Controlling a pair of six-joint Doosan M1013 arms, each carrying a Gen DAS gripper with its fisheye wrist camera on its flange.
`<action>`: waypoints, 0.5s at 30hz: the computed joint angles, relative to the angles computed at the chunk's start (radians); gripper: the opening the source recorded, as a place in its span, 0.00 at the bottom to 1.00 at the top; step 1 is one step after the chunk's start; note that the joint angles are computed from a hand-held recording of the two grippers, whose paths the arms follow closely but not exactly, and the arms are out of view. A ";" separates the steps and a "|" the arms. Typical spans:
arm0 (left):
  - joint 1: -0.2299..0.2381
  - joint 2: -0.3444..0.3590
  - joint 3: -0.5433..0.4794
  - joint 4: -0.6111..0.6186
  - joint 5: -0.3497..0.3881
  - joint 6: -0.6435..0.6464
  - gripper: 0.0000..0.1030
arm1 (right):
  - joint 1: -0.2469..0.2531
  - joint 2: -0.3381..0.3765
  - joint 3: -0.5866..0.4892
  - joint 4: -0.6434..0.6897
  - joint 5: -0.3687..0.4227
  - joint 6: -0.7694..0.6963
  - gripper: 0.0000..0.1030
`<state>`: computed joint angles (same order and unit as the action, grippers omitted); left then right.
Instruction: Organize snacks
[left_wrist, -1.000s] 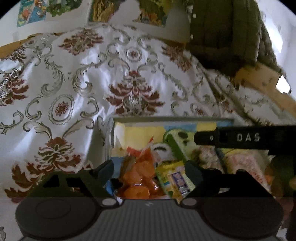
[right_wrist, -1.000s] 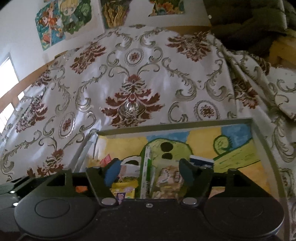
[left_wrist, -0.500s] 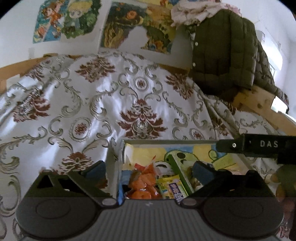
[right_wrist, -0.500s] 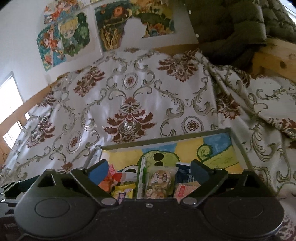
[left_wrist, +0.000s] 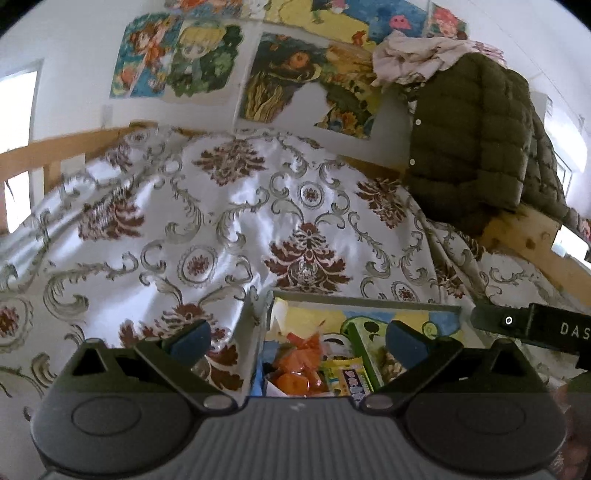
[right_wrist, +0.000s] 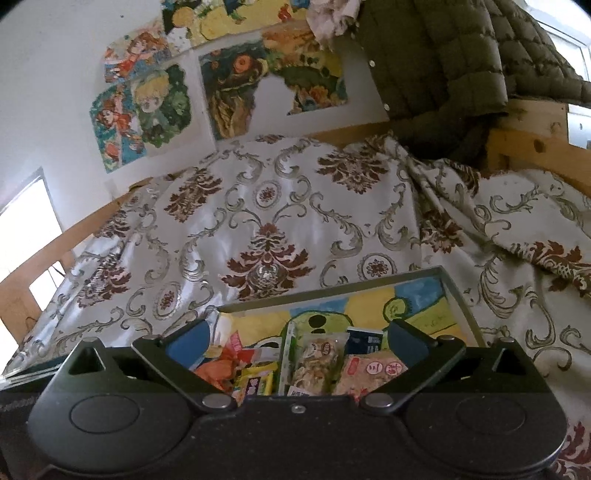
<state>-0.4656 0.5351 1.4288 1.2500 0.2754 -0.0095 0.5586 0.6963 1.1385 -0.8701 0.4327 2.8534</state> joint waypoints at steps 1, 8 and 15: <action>-0.007 -0.003 0.005 0.046 0.012 -0.040 1.00 | 0.002 -0.006 0.011 -0.019 -0.003 0.018 0.99; -0.048 -0.045 0.065 0.179 0.099 -0.198 1.00 | 0.019 -0.063 0.103 -0.138 -0.009 0.102 0.99; -0.104 -0.123 0.190 0.309 0.211 -0.403 1.00 | 0.047 -0.142 0.221 -0.250 -0.011 0.205 0.99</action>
<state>-0.5701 0.4120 1.6187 1.5589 0.4865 -0.4123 0.6055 0.5546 1.3592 -1.1198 0.4219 3.0580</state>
